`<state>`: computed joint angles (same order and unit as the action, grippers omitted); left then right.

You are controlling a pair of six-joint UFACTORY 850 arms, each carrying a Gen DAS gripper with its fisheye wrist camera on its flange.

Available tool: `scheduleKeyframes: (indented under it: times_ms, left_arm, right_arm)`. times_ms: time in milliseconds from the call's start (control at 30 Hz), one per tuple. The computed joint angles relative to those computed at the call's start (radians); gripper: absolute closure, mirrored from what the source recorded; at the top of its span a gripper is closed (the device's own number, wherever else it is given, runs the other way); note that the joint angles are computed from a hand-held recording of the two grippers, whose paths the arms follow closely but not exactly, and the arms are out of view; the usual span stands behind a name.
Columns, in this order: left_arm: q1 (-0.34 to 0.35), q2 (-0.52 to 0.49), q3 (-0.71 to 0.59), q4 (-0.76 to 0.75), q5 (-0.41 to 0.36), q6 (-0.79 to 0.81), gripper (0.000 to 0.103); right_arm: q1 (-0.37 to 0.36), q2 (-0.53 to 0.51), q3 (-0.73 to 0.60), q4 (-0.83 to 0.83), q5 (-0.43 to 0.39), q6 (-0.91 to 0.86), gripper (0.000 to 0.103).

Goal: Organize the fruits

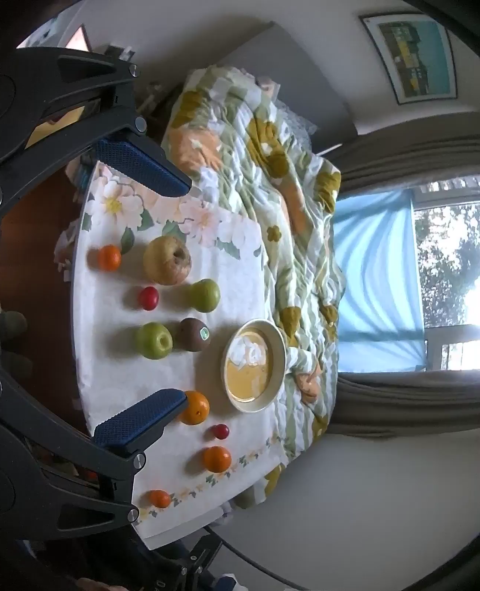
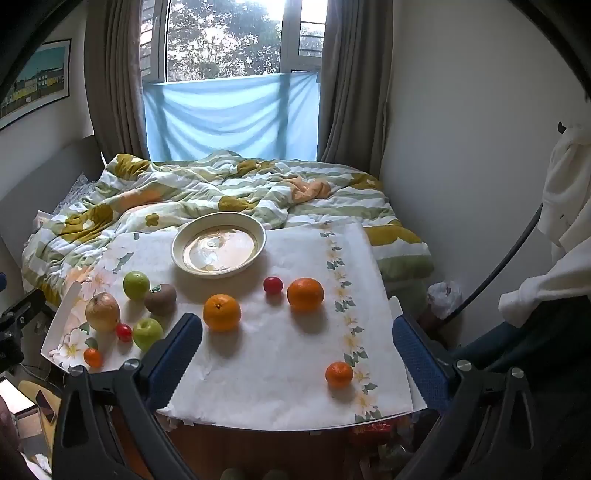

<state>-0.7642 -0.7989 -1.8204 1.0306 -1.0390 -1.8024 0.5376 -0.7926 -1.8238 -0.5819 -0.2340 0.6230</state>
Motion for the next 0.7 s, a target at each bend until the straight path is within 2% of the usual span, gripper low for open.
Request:
scheduleKeyframes:
  times_ms: [100, 233, 267, 700]
  left_arm:
    - [0.013, 0.028, 0.049, 0.011, 0.049, -0.029, 0.000]
    - [-0.002, 0.019, 0.040, 0.037, 0.003, -0.035, 0.000]
    - [0.001, -0.003, 0.005, 0.020, -0.005, -0.007, 0.000]
    - [0.004, -0.002, 0.000, 0.014, -0.007, -0.008, 0.000]
  right_arm:
    - [0.001, 0.000, 0.000, 0.005, 0.003, -0.004, 0.000]
    - [0.002, 0.000, -0.001, -0.001, 0.004, 0.002, 0.000]
    - [0.003, 0.000, -0.001, -0.002, 0.006, 0.003, 0.000]
    - [0.006, 0.001, -0.002, 0.010, 0.003, -0.006, 0.000]
